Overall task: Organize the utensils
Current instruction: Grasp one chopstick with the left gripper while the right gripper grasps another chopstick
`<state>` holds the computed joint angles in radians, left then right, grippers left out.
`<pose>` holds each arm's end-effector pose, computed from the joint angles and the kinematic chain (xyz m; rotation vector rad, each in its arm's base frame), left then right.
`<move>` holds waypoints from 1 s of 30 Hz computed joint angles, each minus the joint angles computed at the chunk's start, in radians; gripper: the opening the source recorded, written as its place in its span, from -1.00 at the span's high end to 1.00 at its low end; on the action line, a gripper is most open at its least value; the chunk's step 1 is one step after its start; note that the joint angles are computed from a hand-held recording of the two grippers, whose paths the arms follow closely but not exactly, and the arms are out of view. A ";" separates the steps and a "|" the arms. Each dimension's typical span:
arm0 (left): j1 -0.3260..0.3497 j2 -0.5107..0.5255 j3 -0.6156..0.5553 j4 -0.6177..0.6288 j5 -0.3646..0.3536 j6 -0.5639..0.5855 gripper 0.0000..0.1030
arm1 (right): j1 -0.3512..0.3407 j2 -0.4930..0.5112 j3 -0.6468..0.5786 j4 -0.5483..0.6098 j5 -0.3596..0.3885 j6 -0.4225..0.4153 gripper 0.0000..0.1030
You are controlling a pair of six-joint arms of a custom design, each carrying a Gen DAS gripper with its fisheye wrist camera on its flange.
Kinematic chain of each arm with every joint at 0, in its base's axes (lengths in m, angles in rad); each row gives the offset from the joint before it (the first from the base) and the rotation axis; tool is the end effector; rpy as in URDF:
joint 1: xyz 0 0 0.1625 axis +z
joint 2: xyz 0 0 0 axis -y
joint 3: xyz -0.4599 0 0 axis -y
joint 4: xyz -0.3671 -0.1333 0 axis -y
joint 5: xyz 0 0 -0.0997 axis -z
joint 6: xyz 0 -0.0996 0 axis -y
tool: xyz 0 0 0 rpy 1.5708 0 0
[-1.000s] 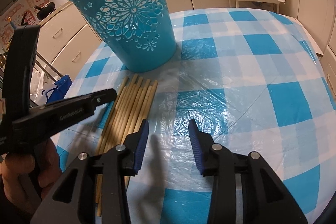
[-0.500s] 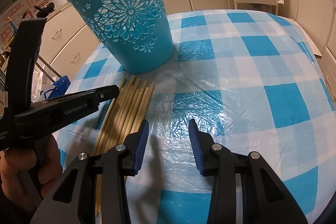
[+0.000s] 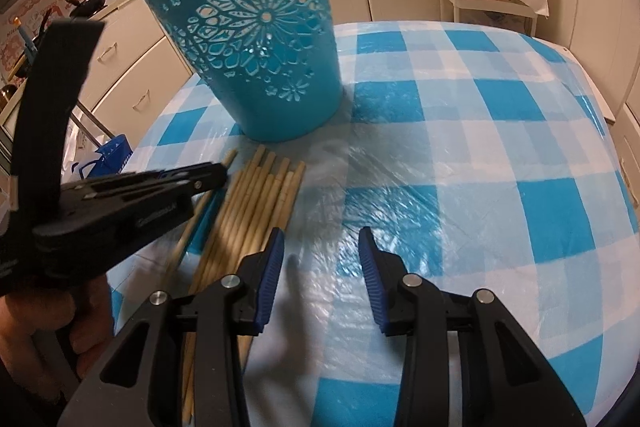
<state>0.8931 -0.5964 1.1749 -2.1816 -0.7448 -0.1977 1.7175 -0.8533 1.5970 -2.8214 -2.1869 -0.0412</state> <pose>-0.3343 -0.7447 0.1558 0.5457 2.3002 -0.4737 0.1771 -0.6806 0.2378 0.0291 -2.4810 0.6811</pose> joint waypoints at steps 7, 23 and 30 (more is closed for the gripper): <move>0.006 -0.057 0.082 -0.065 -0.002 -0.034 0.90 | 0.010 0.053 -0.081 0.073 -0.031 -0.010 0.55; 0.012 -0.035 0.018 0.037 -0.002 -0.013 0.90 | 0.051 0.121 -0.202 0.243 -0.155 -0.184 0.82; 0.029 -0.118 0.109 -0.132 -0.133 -0.009 0.91 | -0.002 0.026 -0.203 0.353 0.010 -0.040 0.90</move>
